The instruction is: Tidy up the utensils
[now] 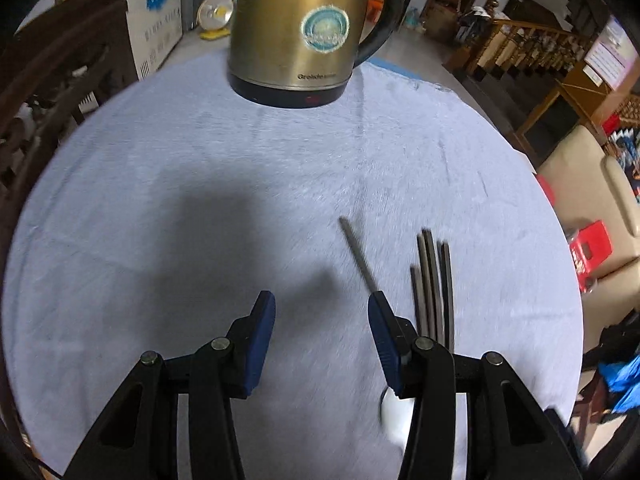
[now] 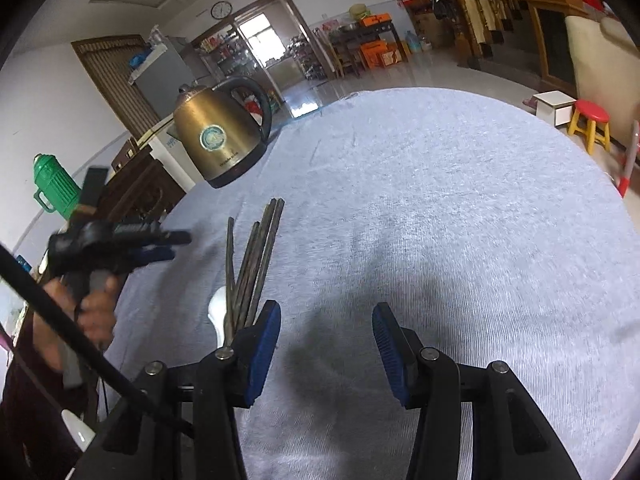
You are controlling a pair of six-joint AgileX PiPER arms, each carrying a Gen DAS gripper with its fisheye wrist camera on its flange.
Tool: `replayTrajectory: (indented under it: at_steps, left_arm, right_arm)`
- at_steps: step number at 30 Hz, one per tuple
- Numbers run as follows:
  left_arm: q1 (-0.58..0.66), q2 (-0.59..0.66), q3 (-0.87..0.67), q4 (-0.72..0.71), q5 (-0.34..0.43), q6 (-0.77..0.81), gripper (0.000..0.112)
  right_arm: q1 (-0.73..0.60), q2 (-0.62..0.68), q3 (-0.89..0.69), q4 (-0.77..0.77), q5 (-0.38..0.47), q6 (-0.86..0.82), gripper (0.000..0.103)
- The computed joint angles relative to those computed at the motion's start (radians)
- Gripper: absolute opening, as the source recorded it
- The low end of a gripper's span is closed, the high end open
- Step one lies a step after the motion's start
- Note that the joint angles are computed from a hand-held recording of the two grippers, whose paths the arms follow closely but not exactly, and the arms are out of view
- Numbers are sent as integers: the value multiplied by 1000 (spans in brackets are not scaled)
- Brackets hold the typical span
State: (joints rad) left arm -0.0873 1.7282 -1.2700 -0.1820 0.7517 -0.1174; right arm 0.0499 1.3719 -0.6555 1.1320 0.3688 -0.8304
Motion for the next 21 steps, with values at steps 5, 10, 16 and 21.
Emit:
replayTrajectory:
  at_steps: [5,10,16,21]
  left_arm:
    - [-19,149,-160,-31,75,-21,38]
    - [-41,235,-254,-10,113,-65,21]
    - [-51,266,-299,12,125,-60,8]
    - [-47,260,-300,14,126,-19,6]
  right_arm:
    - [-48,182,-200,-51,161,24,50]
    - [-15,446,-564,-257,323,273,40]
    - [50,679,-937,-420,455,511,35]
    - [93,821,-1167,-557,552,687,30]
